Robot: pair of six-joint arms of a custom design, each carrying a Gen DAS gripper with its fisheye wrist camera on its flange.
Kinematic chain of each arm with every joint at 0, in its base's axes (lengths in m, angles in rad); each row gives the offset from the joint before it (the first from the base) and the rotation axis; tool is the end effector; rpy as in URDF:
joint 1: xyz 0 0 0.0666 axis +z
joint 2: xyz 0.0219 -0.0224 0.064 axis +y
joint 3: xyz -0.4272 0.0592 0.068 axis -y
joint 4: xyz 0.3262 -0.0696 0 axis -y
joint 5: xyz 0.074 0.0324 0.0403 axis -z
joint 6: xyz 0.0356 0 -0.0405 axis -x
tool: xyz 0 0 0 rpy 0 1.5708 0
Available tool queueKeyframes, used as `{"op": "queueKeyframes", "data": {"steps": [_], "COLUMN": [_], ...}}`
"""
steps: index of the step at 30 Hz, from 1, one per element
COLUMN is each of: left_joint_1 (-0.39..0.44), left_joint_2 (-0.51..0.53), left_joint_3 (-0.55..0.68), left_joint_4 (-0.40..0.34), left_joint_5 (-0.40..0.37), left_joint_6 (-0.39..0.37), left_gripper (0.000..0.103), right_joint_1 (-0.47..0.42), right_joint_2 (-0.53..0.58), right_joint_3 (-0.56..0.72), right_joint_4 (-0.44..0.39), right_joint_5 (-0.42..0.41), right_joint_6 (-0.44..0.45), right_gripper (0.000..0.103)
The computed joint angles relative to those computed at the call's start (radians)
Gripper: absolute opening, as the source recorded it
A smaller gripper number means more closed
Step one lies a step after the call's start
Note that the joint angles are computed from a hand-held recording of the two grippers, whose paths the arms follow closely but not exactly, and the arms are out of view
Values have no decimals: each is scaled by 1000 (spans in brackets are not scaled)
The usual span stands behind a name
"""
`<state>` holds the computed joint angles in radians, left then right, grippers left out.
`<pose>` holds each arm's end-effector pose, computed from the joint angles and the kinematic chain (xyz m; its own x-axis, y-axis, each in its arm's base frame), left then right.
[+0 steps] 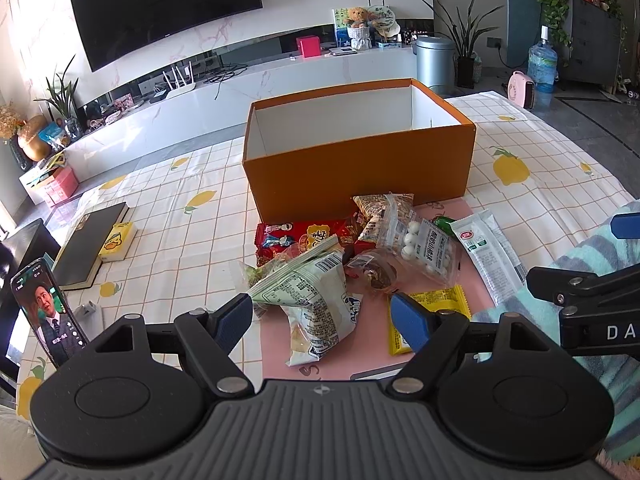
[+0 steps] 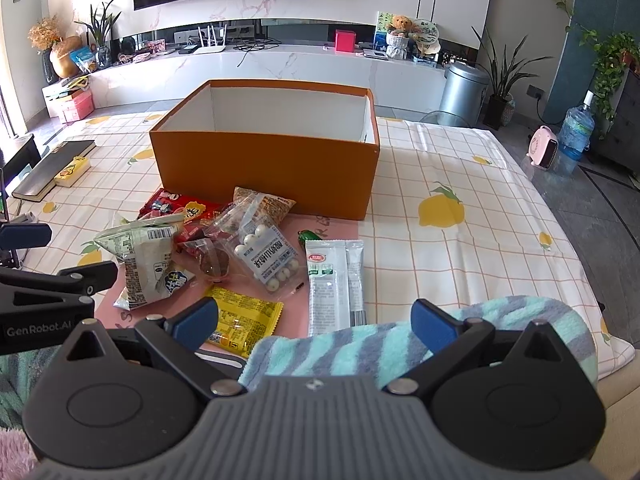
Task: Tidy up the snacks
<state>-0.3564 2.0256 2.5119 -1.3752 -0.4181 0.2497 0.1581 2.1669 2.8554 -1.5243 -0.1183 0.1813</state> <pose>0.5916 -0.2052 0.5541 -0.7246 0.0288 -0.6886 -0.1032 0.9833 0.1497 0.6345 0.1050 0.5720 -0.6783 -0.2895 -0.6754 -0.3627 0.9312 -0.0348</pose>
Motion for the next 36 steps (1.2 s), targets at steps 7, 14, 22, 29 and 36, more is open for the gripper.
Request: {"op": "queueKeyframes", "data": {"steps": [7, 14, 22, 29, 36], "left_joint_1": [0, 0, 4, 4, 5], "left_joint_2": [0, 0, -7, -7, -11], "left_joint_3": [-1, -1, 4, 3, 3], "left_joint_4": [1, 1, -10, -9, -13], "left_joint_5": [0, 1, 2, 1, 3], "left_joint_6": [-1, -1, -4, -4, -6], "left_gripper": [92, 92, 92, 92, 92], "right_joint_1": [1, 1, 0, 0, 0], "right_joint_2": [-30, -27, -27, -25, -26], "right_joint_3": [-89, -79, -88, -85, -88], "right_joint_4": [59, 52, 59, 56, 58], "right_joint_5": [4, 3, 6, 7, 7], "right_joint_6": [-3, -2, -8, -11, -10], "right_gripper": [99, 99, 99, 99, 99]}}
